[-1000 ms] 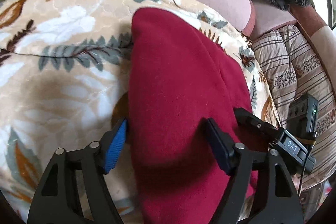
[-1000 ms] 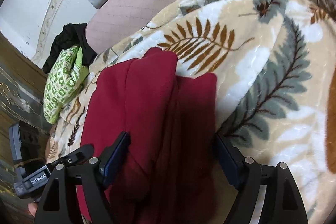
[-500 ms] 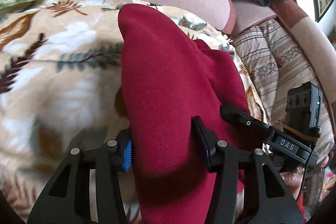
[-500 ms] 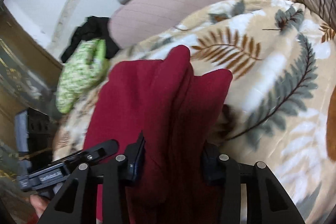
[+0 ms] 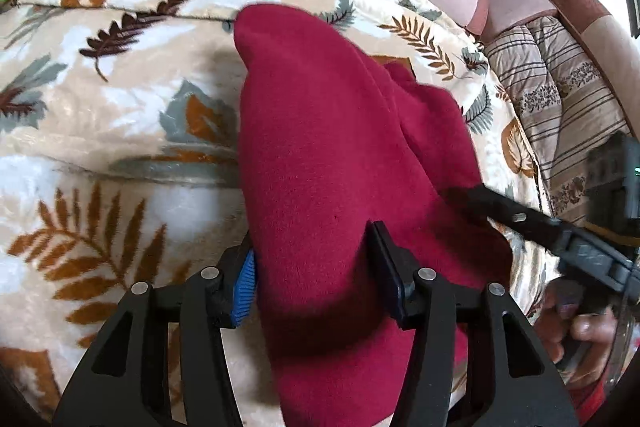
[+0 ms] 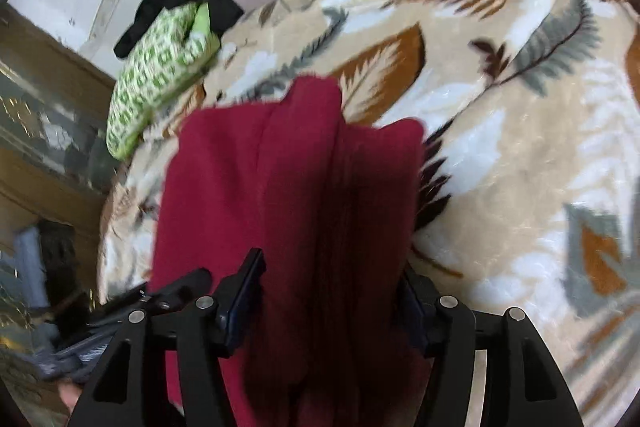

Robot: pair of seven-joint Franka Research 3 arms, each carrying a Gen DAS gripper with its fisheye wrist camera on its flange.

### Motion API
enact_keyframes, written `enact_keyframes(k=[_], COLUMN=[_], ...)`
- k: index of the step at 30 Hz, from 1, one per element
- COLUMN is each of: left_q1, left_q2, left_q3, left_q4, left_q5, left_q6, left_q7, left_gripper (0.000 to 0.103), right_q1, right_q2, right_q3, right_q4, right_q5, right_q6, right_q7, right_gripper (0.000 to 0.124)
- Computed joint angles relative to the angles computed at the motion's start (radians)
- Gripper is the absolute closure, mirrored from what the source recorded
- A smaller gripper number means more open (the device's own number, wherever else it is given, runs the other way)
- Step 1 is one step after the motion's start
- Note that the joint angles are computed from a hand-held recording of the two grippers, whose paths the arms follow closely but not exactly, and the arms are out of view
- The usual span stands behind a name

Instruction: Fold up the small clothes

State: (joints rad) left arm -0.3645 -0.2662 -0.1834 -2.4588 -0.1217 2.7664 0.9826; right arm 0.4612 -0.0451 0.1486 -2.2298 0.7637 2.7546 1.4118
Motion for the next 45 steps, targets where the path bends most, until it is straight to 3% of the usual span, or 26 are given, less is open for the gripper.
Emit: enact_keyframes(k=[5, 10, 13, 15, 18, 19, 23, 30, 34, 39, 45], left_q1=[0.097, 0.122, 0.121, 0.123, 0.117, 0.117, 0.116, 0.113, 0.12, 0.122, 0.11], left_q2=[-0.043, -0.048, -0.04, -0.024, -0.003, 0.003, 0.011, -0.008, -0.034, -0.071, -0.117], left_q3=[-0.093, -0.112, -0.105, -0.103, -0.094, -0.096, -0.102, -0.114, -0.131, -0.157, -0.163], left_q4=[0.005, 0.02, 0.025, 0.036, 0.038, 0.043, 0.057, 0.055, 0.04, 0.038, 0.021], left_q5=[0.229, 0.371, 0.413, 0.438, 0.456, 0.464, 0.502, 0.552, 0.604, 0.672, 0.693], left_q6=[-0.039, -0.076, -0.086, -0.094, -0.08, -0.081, -0.098, -0.124, -0.138, -0.2, -0.242], left_q7=[-0.188, -0.293, -0.329, -0.348, -0.357, -0.364, -0.396, -0.449, -0.499, -0.542, -0.593], left_gripper=[0.051, 0.051, 0.051, 0.051, 0.05, 0.05, 0.05, 0.05, 0.05, 0.05, 0.05], right_q1=[0.017, 0.056, 0.051, 0.042, 0.023, 0.029, 0.014, 0.032, -0.01, 0.017, -0.028], right_q2=[-0.09, -0.058, -0.009, 0.02, 0.066, 0.084, 0.08, -0.059, -0.039, -0.062, -0.149], right_q3=[0.008, 0.005, 0.02, 0.03, 0.021, 0.007, 0.014, 0.031, 0.076, 0.048, 0.104], right_q4=[-0.042, 0.001, 0.034, 0.042, 0.06, 0.067, 0.043, -0.061, -0.075, -0.116, -0.155], right_q5=[-0.097, -0.1, -0.173, -0.279, -0.669, -0.746, -0.659, -0.574, -0.768, -0.635, -0.762], right_q6=[0.095, 0.108, 0.099, 0.1, 0.053, 0.033, 0.068, 0.089, 0.037, 0.094, 0.136], right_q7=[-0.024, -0.09, -0.056, 0.027, 0.332, 0.376, 0.324, 0.238, 0.408, 0.369, 0.493], right_gripper=[0.065, 0.074, 0.077, 0.078, 0.081, 0.081, 0.081, 0.081, 0.081, 0.081, 0.079])
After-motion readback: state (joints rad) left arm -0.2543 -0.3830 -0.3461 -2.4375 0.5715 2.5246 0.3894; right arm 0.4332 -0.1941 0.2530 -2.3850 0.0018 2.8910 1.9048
